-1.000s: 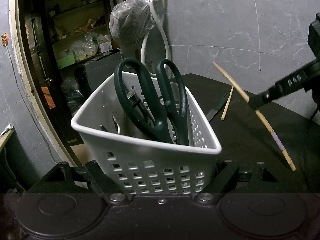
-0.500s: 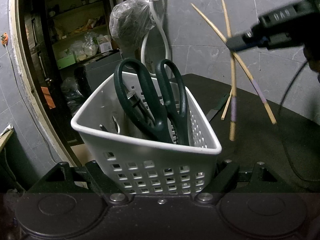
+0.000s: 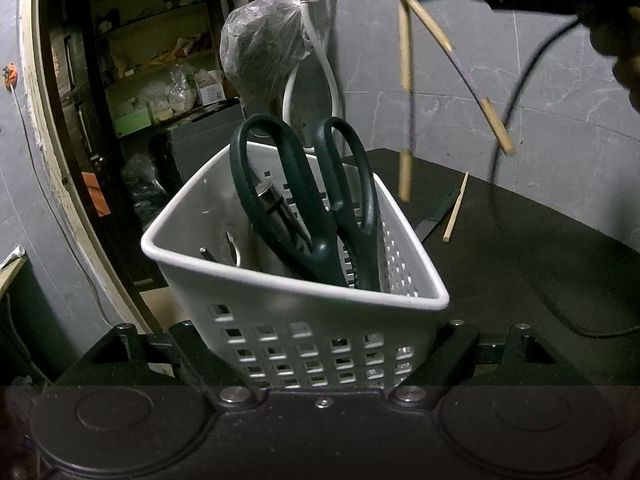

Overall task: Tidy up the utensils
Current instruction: 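Lift the pair of chopsticks with the right gripper toward the basket, then lower the chopsticks upright into the basket and open the right gripper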

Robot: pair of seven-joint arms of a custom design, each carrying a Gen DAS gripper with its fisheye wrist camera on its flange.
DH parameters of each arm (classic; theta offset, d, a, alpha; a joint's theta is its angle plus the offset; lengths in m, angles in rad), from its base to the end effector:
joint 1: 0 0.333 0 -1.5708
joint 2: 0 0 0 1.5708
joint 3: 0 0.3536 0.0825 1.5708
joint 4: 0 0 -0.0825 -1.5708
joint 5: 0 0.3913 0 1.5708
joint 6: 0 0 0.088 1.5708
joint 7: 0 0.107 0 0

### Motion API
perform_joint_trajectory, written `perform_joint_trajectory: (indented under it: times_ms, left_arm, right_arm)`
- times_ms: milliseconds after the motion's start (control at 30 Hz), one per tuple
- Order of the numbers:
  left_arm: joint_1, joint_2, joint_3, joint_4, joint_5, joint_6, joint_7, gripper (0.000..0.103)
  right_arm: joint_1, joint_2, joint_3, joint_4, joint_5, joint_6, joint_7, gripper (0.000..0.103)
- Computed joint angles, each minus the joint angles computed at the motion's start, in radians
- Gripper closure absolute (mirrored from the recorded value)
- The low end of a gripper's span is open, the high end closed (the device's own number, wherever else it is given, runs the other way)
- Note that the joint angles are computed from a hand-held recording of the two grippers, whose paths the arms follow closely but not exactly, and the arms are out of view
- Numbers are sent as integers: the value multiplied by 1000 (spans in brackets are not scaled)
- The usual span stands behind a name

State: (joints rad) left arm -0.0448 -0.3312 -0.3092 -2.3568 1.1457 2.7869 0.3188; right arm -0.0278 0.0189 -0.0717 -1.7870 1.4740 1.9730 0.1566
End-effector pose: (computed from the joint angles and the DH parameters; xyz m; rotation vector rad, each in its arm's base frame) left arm 0.4319 -0.2181 0.5436 -1.4890 1.6301 -0.7347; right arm 0.6103 0.0035 0.6394 -1.6095 0.6914 -0.0997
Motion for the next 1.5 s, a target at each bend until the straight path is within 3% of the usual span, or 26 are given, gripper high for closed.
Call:
perform_joint_trajectory:
  times_ms: [533,1500]
  left_arm:
    - [1,3,2,1,5,3,-4,16]
    - [2,5,3,2,11,6,-10,16]
  right_arm:
    - [17,18,18,31,83,-123,14,90]
    - [58,19,44,4,131,-2,-52,89]
